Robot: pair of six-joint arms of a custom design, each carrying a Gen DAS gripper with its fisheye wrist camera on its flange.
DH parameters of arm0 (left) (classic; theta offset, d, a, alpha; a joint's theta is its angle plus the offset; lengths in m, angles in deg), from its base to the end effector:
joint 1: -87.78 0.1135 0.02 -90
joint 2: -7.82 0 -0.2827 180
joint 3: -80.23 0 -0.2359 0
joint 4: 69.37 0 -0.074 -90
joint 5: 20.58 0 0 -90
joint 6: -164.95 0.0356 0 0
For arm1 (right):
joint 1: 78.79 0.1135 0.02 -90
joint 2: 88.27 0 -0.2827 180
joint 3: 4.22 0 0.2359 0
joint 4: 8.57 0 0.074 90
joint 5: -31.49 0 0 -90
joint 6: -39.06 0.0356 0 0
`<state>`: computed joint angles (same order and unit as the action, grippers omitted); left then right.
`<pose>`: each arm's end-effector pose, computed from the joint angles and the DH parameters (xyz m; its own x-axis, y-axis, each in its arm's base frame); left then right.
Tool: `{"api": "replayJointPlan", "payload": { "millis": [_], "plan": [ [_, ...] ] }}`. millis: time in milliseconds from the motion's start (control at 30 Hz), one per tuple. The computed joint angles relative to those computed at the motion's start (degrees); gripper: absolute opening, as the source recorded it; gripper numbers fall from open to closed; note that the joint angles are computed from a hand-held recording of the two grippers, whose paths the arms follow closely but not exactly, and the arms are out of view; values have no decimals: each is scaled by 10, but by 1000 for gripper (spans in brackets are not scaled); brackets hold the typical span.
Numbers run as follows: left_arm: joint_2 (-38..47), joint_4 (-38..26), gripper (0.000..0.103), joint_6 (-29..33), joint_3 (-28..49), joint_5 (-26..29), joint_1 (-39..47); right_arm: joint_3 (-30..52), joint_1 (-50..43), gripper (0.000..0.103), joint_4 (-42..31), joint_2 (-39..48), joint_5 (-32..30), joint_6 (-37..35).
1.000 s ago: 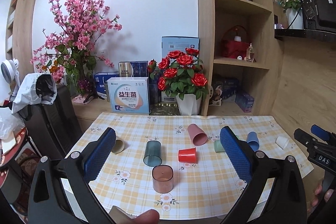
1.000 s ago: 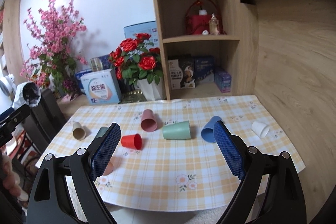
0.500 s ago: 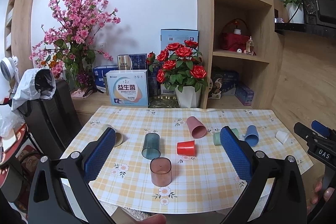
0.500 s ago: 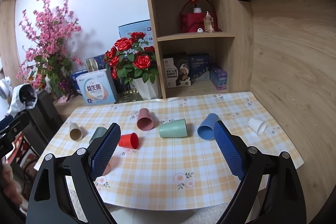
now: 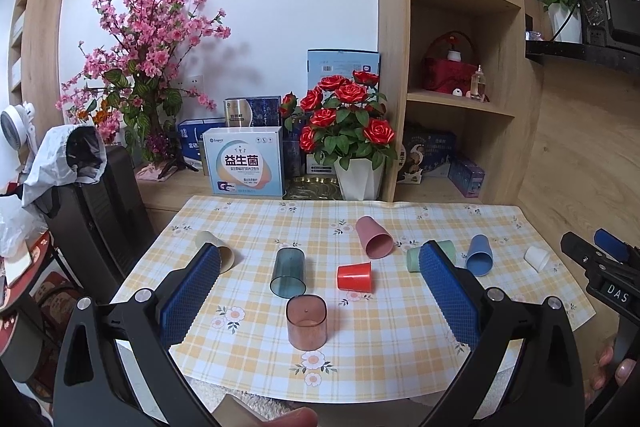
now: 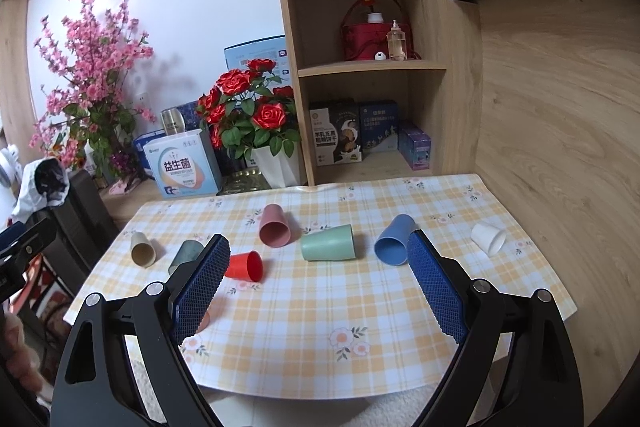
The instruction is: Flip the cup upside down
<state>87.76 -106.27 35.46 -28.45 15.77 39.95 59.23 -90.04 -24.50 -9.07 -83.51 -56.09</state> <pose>0.2028 -0.1812 0.2886 -0.4081 -0.1109 -0.9062 -0.2580 0.9662 -0.0021 0.2820 -0.0407 0.2714 -0.4972 0.0160 -0.8675 -0.2214 0.9644 0.1447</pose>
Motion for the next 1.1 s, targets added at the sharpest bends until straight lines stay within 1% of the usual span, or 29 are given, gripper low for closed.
{"api": "replayJointPlan", "payload": {
  "millis": [533, 700, 1100],
  "plan": [
    [-1, 3, 97, -2, -3, 2, 0, 0, 0, 87, 0, 1, 0, 0],
    [-2, 3, 97, -9, -6, -4, -5, -7, 0, 87, 1, -2, 1, 0],
    [2, -10, 97, -14, 6, 2, -4, -12, 3, 87, 3, -3, 5, 2]
  ]
}}
